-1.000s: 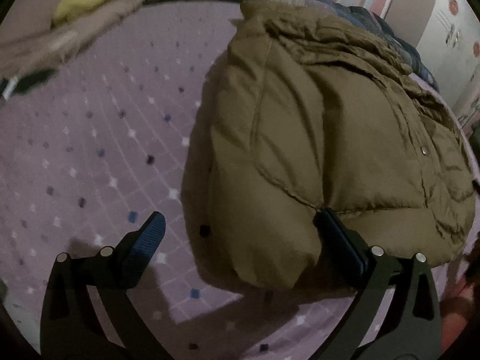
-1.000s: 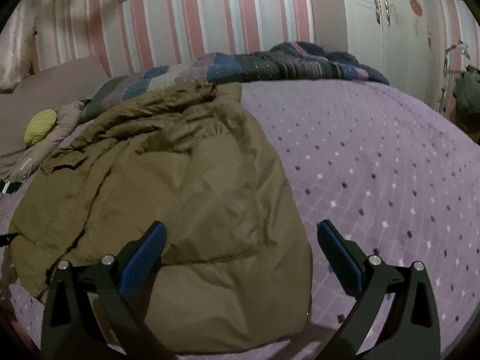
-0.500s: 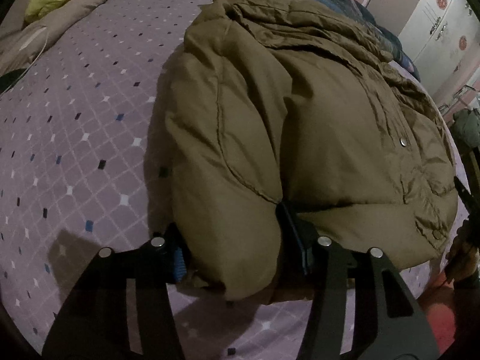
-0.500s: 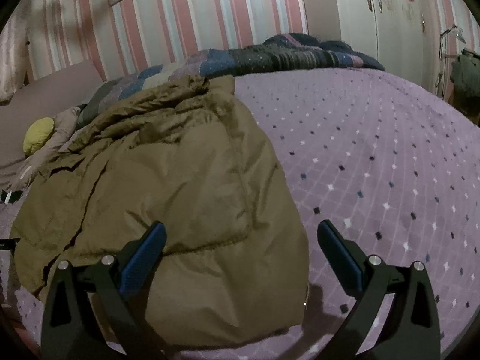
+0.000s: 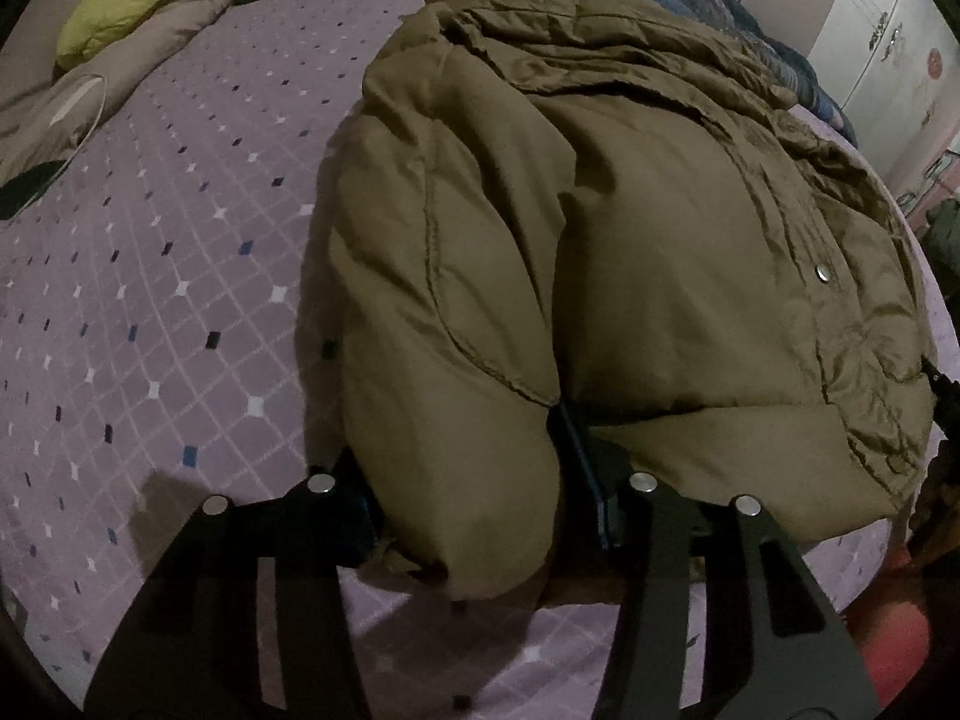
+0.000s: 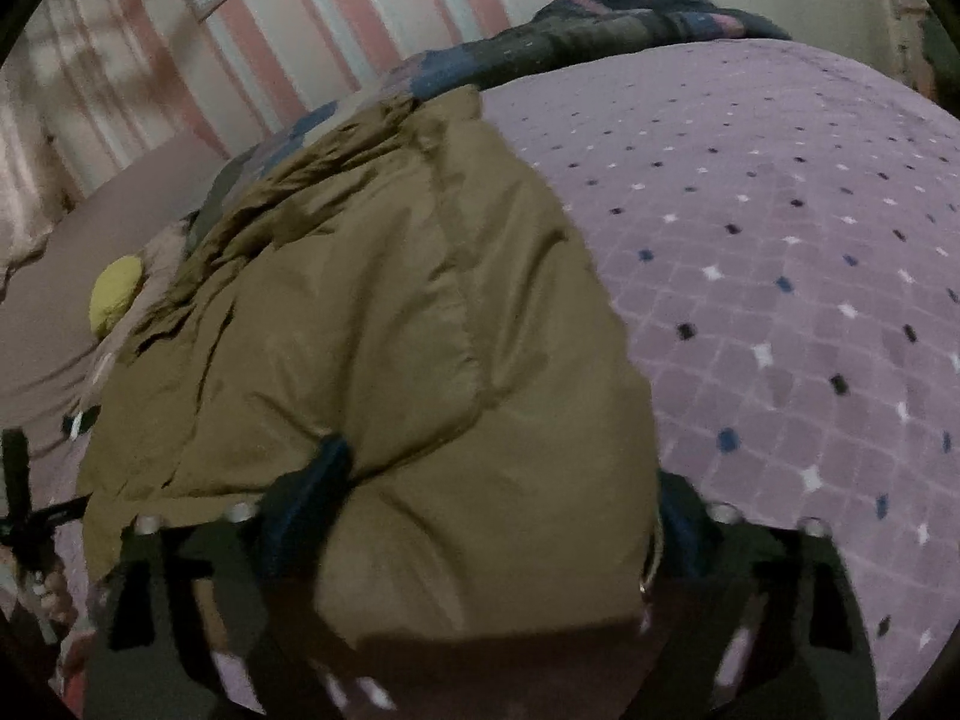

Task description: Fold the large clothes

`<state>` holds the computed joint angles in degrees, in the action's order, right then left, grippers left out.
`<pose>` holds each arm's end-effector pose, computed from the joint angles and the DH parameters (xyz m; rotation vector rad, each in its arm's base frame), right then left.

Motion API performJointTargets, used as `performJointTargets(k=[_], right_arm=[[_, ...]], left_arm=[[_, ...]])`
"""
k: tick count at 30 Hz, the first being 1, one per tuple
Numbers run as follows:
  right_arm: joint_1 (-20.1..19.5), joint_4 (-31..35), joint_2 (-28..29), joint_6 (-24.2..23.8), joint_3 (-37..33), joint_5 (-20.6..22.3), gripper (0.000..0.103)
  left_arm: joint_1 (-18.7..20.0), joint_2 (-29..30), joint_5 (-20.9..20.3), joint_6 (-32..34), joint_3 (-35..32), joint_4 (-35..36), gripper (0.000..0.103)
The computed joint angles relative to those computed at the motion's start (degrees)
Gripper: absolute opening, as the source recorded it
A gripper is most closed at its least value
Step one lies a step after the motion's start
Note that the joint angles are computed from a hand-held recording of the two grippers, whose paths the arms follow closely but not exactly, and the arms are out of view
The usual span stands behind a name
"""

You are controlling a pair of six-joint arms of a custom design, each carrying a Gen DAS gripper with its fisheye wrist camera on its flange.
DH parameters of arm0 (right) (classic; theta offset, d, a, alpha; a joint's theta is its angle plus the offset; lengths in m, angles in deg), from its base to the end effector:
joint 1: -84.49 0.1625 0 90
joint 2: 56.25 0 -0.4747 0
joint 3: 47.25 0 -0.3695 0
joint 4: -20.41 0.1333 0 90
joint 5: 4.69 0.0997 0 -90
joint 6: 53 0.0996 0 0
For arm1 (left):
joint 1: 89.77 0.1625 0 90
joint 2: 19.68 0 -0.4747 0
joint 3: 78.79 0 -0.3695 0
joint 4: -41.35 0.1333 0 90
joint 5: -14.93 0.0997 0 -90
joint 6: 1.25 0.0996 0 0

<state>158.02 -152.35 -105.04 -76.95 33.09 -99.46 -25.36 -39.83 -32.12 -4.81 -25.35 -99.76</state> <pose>-0.0977 -0.7714 0.3418 0.1151 -2.5379 1.1057 -0.1951 -0.8731 0.0843 0.3164 2.4077 -0.6077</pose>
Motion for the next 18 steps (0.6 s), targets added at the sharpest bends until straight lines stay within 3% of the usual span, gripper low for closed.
performJointTargets(k=[2,8,13,18], right_arm=[[0.24,1.13,0.10,-1.11,-0.38,0.15,0.068],[1.90,1.13,0.96,-5.49,-1.10,-2.18,0.048],[2.90,-1.19,1.40,-8.47,-0.75,-4.24,0.039],[3.22,-2.00,0.98,-8.33,-0.68,-3.07,0.027]], left_arm=[[0.01,-0.23,-0.35,0.02,0.15,0.05,0.044],[-0.30,-0.22,-0.11,0.97,0.12,-0.07,0.035],[-0.65,-0.03,0.75,2.46,0.10,-0.72,0.030],[-1.17,-0.39,0.49,3.91,0.77,-4.06,0.023]])
